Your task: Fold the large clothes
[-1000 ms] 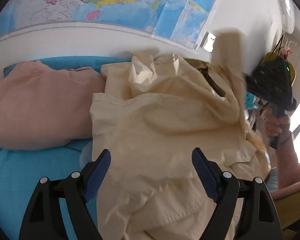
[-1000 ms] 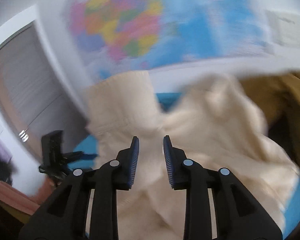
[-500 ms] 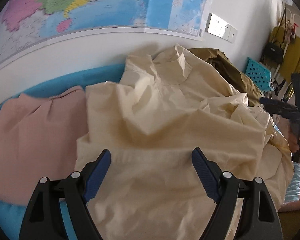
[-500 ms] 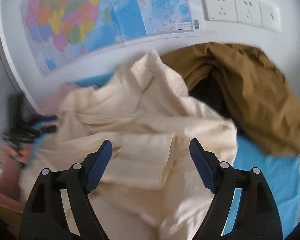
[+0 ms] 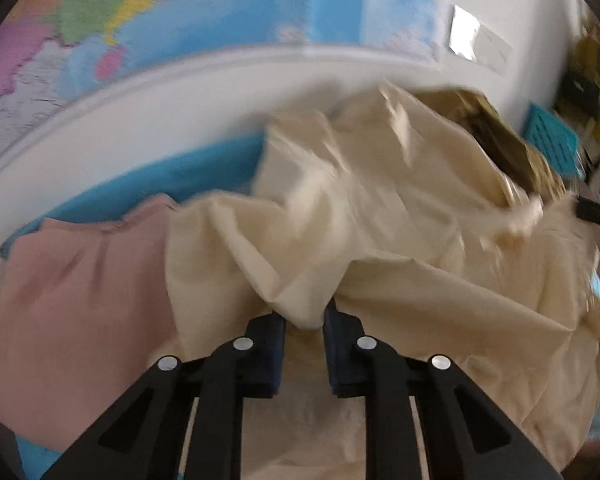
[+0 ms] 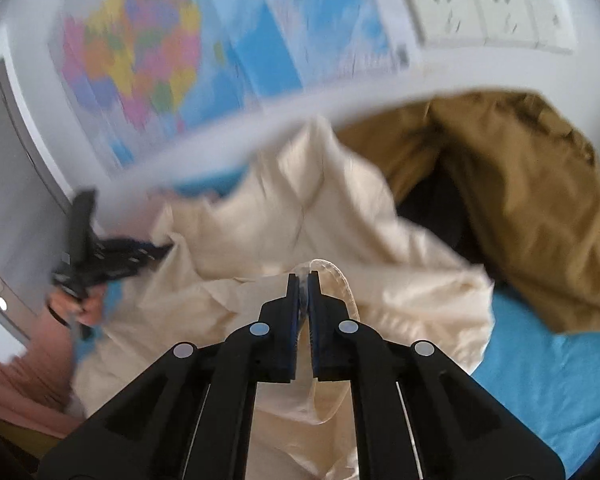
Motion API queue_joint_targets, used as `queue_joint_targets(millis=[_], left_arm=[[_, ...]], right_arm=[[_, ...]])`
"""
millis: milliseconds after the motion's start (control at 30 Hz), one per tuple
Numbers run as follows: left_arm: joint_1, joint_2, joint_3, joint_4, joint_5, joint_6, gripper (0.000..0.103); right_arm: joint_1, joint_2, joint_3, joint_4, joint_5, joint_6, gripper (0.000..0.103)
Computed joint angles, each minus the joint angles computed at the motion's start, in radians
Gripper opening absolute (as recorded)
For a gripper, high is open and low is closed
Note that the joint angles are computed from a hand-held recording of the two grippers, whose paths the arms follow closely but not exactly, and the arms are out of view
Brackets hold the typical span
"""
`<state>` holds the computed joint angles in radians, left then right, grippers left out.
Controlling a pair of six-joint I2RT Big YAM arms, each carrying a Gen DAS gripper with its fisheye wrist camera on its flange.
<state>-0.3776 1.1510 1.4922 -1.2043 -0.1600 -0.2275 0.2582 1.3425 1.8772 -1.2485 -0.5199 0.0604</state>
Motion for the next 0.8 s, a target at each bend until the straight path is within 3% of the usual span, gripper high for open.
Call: queue_joint_targets(millis=[133, 200, 233, 300, 333, 433, 500, 633, 700, 800], left_arm=[[0.047, -0.002, 0.011, 0.045, 0.011, -0.071, 0.016], [0.055, 0.014, 0.019, 0.043, 0.016, -0.075, 0.02], [0.051, 0.032, 0.029, 0.023, -0.008, -0.074, 0.024], [0.04, 0.081, 0.047, -0.033, -0.107, -0.092, 0.028], [0.039, 0.094, 0.048, -0.049, -0.118, -0.09, 0.029], [0.06, 0.092, 0.026, -0.057, -0.069, -0.103, 0.031], [0.065, 0.061, 0.011, -0.036, -0.047, -0.099, 0.043], [0.028, -0.03, -0.022, 0.026, -0.073, -0.061, 0.064], [0.001, -0.048, -0.026, 0.038, -0.057, -0.03, 0.065], [-0.054, -0.039, -0.037, 0.029, -0.059, 0.018, 0.066]], right_arm=[[-0.034, -0.004, -0.007, 0.047, 0.02, 0.055, 0.005], [-0.019, 0.031, 0.007, -0.001, 0.086, 0.044, 0.007], [-0.007, 0.062, 0.014, -0.059, 0.157, 0.042, 0.006], [-0.007, 0.083, -0.006, -0.106, 0.167, 0.034, 0.005], [-0.009, 0.089, -0.021, -0.124, 0.167, 0.038, 0.011], [-0.018, 0.039, -0.074, -0.063, 0.174, 0.067, 0.028], [-0.011, -0.004, -0.091, -0.012, 0.202, 0.061, 0.036], [0.068, -0.034, -0.06, 0.032, 0.216, -0.068, 0.04], [0.138, 0.004, -0.021, -0.012, 0.246, -0.173, 0.04], [0.201, 0.101, 0.026, -0.086, 0.343, -0.212, 0.041]])
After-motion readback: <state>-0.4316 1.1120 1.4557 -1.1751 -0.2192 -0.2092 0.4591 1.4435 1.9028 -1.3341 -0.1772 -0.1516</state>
